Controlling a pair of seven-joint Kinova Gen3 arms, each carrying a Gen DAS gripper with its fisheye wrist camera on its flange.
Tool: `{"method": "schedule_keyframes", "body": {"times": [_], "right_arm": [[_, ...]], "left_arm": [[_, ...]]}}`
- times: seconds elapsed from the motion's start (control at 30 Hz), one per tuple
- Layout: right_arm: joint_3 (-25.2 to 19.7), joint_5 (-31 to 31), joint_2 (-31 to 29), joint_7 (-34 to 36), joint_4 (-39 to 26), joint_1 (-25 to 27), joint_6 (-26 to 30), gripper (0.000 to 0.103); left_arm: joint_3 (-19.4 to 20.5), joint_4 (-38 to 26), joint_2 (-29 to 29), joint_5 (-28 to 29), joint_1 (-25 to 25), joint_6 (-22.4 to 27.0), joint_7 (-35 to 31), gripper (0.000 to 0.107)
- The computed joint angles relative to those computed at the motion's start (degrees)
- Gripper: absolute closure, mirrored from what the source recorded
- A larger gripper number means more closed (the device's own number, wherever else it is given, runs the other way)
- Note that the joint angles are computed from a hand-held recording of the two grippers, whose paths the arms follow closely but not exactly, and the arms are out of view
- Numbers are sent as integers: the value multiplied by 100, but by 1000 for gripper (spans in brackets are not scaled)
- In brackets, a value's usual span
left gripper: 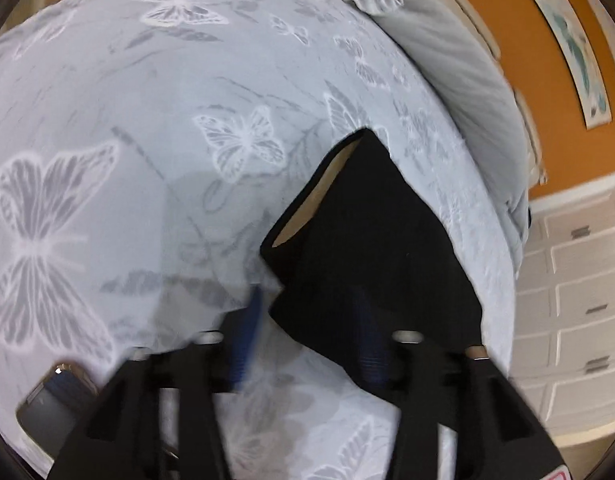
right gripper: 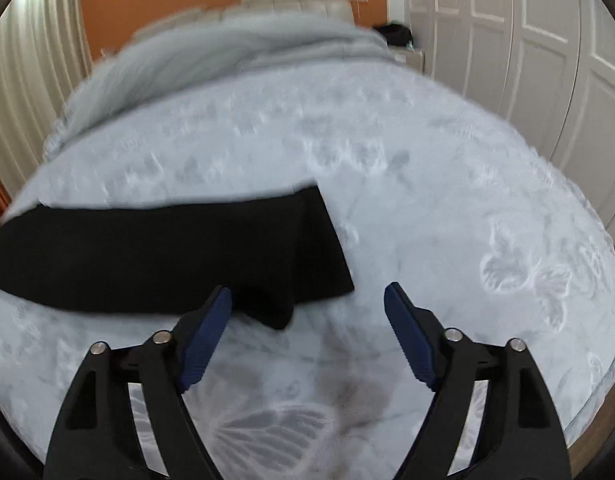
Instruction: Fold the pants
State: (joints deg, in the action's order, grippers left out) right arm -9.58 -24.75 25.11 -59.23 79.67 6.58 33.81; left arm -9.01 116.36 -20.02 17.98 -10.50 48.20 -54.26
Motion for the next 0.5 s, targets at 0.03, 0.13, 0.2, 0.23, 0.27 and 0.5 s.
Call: {"method": "schedule_keyframes", "body": {"times": [0.03,0.13,0.2,0.23,0.27,0.5], "right_arm": [[-160,-233,20,79,-41,197,105,26],[-328,-818,263,-6,-360,519,603,25],[-208,-908,427,-286,-550,393,692,19],[-2,-817,463,-519,-606,185,671,19],[186,-680,551,-752,-710,-18,663,19],[103,-57,899,-979,-1423,-423,763,94]], "left_arm": [[21,-28,14,-126,16,47,233,41],[-258,-47,121,-284,632,-161,839,39],[-437,-10,217,-439,1078,-482,1304,39],[-394,4,245,-639,1153,-590,1537,41],[-245,-67,347,-872,1121,-609,1770,44],[1602,-1303,1153,-2503,80,740,2663,63]]}}
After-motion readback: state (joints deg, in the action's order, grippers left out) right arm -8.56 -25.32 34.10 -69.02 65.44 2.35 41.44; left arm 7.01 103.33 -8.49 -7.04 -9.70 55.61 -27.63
